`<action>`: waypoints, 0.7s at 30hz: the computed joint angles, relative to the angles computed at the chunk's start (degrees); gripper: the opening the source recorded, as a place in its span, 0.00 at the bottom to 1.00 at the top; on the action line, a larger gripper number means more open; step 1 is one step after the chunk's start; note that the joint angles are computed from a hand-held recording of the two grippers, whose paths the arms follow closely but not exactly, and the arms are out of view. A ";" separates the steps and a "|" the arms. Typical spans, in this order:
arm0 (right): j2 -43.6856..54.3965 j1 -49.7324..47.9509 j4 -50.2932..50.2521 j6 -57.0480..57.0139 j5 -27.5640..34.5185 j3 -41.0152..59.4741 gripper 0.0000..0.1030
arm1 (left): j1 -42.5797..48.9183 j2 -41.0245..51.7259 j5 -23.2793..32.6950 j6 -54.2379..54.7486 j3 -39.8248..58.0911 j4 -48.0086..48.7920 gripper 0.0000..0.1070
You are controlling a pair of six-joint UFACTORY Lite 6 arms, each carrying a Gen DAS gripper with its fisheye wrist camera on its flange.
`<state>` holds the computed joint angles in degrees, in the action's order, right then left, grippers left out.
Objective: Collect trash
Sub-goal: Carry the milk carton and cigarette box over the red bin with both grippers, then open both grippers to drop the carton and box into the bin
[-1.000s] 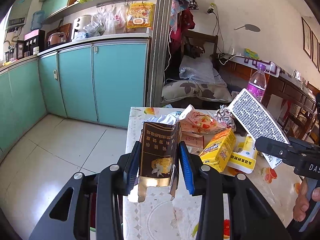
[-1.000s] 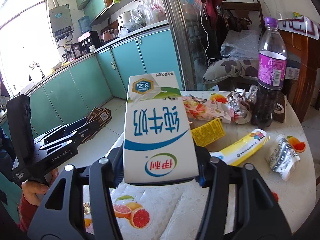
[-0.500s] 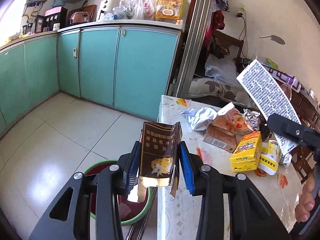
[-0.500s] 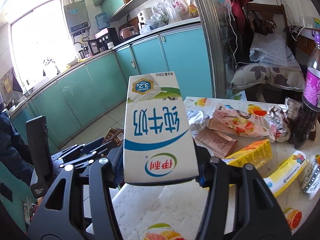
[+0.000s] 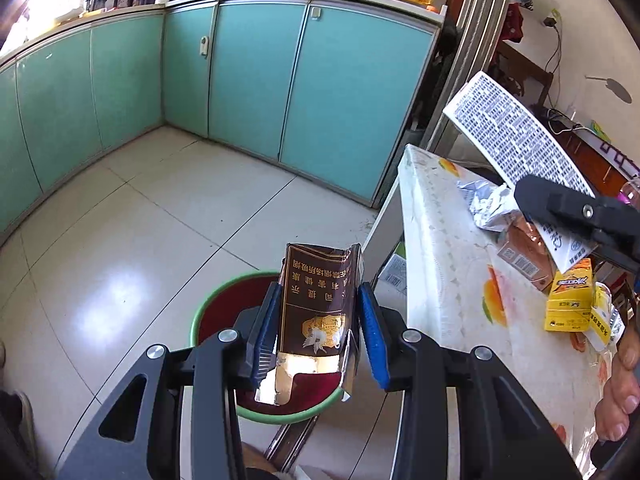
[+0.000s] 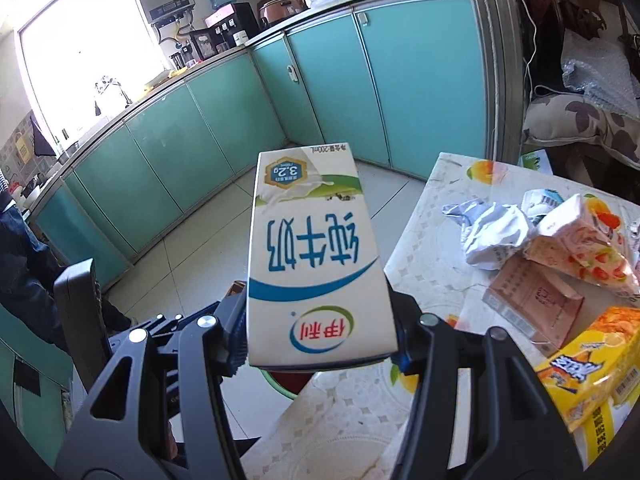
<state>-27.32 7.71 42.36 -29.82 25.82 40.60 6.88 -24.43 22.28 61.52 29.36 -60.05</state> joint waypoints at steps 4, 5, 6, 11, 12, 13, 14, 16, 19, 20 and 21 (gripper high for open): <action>8.62 1.29 4.23 -2.95 -0.62 5.00 0.51 | 0.75 2.41 -0.96 -0.01 0.85 -0.34 0.34; 10.06 2.02 3.78 -2.45 -1.23 5.79 0.51 | 0.95 2.69 -0.94 0.41 0.92 -0.84 0.34; 11.35 3.19 2.48 -1.14 -2.23 6.45 0.51 | 1.18 2.99 -0.96 1.13 0.97 -1.47 0.34; 15.06 6.40 -0.87 2.08 -4.84 7.48 0.51 | 1.61 5.48 -1.51 2.72 1.33 -2.90 0.34; 15.93 6.67 -1.02 2.35 -5.23 7.71 0.51 | 1.84 6.07 -1.36 3.17 1.41 -3.43 0.34; 16.48 6.73 -1.06 2.48 -5.33 7.81 0.51 | 1.48 7.11 -1.51 2.70 2.11 -3.52 0.34; 17.04 6.59 -0.79 2.26 -5.19 8.07 0.51 | 1.61 7.51 -1.39 2.89 2.15 -3.90 0.34; 17.87 6.19 0.19 1.48 -4.92 8.26 0.51 | 1.49 8.56 -1.49 2.93 2.63 -4.40 0.34; 18.58 5.77 0.68 1.09 -4.72 8.64 0.51 | 1.12 8.84 -1.86 3.04 2.62 -4.77 0.34; 18.84 5.84 0.31 1.44 -4.64 8.93 0.51 | 0.70 9.58 -2.16 2.66 3.35 -4.65 0.35; 19.09 5.82 0.28 1.33 -4.41 9.14 0.51 | 0.32 10.34 -2.38 1.94 4.22 -4.20 0.35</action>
<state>-8.23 13.54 42.64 -28.48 21.40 49.74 7.20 -14.10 19.90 63.46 33.58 -64.25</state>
